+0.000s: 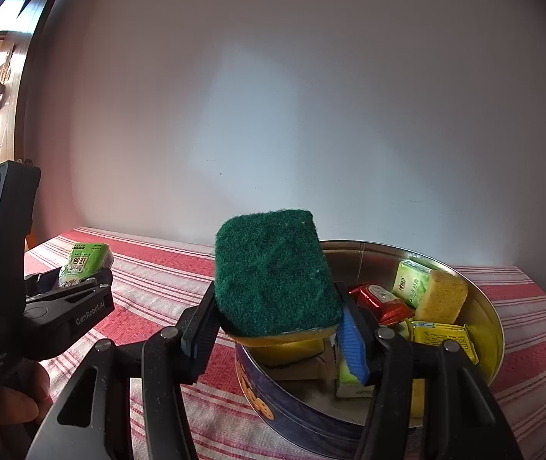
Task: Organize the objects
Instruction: 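Carry the tissue pack and green-scrub sponge over the tin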
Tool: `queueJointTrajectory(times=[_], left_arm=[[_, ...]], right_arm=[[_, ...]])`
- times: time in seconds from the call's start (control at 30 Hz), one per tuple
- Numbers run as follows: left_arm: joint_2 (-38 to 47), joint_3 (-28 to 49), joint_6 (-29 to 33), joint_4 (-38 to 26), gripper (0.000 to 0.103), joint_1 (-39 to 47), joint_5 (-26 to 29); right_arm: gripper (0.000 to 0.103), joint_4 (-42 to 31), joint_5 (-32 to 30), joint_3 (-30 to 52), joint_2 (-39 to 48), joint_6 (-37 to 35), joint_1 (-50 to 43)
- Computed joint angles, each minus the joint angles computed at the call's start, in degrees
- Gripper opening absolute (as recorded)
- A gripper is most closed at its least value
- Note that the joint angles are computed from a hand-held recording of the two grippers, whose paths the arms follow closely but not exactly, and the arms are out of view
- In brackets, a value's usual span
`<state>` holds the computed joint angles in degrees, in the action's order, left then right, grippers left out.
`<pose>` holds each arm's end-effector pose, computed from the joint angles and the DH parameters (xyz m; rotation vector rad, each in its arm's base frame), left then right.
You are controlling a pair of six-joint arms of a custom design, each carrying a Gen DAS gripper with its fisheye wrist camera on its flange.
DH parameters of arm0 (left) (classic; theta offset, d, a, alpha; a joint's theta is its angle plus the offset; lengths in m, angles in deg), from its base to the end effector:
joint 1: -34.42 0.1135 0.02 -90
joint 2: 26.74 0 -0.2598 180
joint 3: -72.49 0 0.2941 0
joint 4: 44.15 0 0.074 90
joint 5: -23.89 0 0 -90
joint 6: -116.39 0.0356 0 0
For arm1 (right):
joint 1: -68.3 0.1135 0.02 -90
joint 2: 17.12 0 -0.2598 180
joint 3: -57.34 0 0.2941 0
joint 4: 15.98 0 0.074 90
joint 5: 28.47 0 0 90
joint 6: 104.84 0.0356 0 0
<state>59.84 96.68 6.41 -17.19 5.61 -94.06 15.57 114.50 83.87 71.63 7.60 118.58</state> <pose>0.2067 -0.0946 0.0511 -0.1067 2.1058 0.0285 0.1711 0.1614 0.0644 0.0633 1.8836 -0.1153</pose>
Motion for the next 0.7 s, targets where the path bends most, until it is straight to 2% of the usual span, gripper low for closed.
queueJointTrajectory(times=[0.23, 0.53, 0.7], left_arm=[[0.8, 1.4, -1.9, -1.5, 0.049, -5.4, -2.9], [-0.2, 2.5, -3.4, -2.9, 0.049, -10.4, -5.0], [-0.1, 3.6, -3.1, -3.1, 0.049, -14.4, -7.7]], right_arm=[[0.059, 0.0, 0.2, -3.5, -3.9, -0.9, -0.9], [0.059, 6.5, -3.2, -8.6, -7.0, -6.7, -7.1], [0.059, 5.3, -4.2, -10.9, -11.7, -7.3, -9.9]])
